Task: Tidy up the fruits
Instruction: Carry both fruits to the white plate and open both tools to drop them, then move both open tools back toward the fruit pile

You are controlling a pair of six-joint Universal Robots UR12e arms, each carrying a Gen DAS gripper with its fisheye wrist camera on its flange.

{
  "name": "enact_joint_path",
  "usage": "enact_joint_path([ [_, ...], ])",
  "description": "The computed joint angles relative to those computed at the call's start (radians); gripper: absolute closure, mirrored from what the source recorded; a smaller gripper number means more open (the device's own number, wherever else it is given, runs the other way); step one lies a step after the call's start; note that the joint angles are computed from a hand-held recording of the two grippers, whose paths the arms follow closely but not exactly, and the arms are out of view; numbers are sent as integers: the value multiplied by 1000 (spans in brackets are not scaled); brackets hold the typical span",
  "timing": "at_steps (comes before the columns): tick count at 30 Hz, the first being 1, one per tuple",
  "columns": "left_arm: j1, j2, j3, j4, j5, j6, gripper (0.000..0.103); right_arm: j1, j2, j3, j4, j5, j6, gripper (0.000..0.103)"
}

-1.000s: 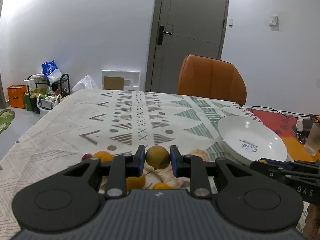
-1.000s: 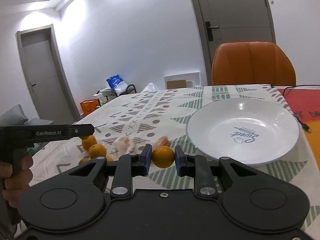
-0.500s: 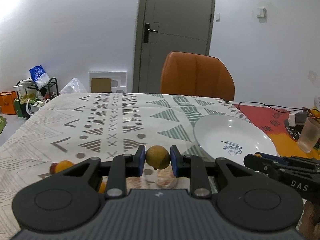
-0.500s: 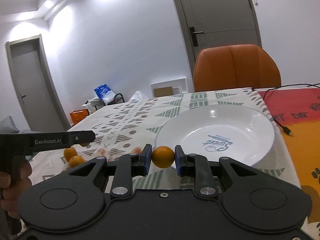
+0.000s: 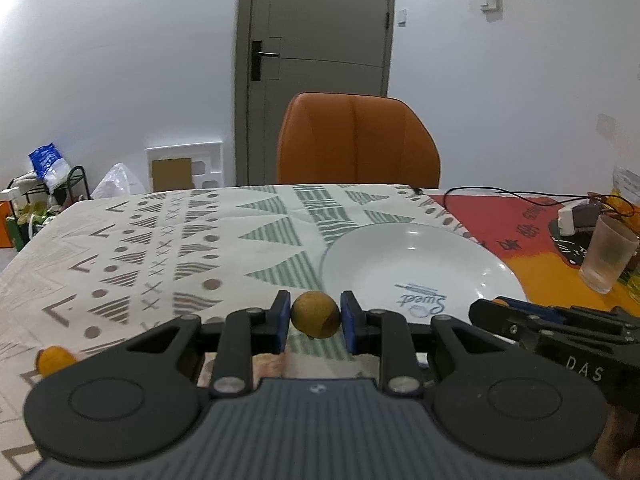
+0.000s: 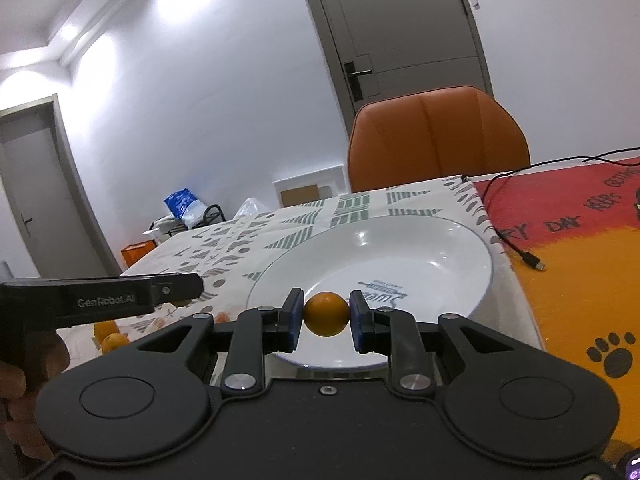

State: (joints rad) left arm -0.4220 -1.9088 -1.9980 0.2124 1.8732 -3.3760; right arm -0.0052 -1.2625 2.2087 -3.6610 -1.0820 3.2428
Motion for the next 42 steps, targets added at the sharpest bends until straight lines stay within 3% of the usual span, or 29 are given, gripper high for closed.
enact_joint_path([
  [7,-8,-26,40,-30,-20,4,78,-11,9,-10,0,4,9,80],
  [18,3,-40,77,-110,-83,-50,76,-22,-14,-22,95,10,-18,74],
  [21,5,-34,83,-133,-71,-65,73,-27,-23,-25,129,31,-18,73],
  [25,7,-15,77,-157,-32,-102,63,-23,-33,-30,172,26,-13,57],
  [30,12,25,33,-136,41,-156,30,-15,-44,-35,232,26,-30,46],
  [32,14,41,9,-118,70,-182,24,-11,-47,-34,235,20,-36,33],
  [42,28,118,-104,-69,151,-217,12,12,-59,-4,118,-3,-35,0],
])
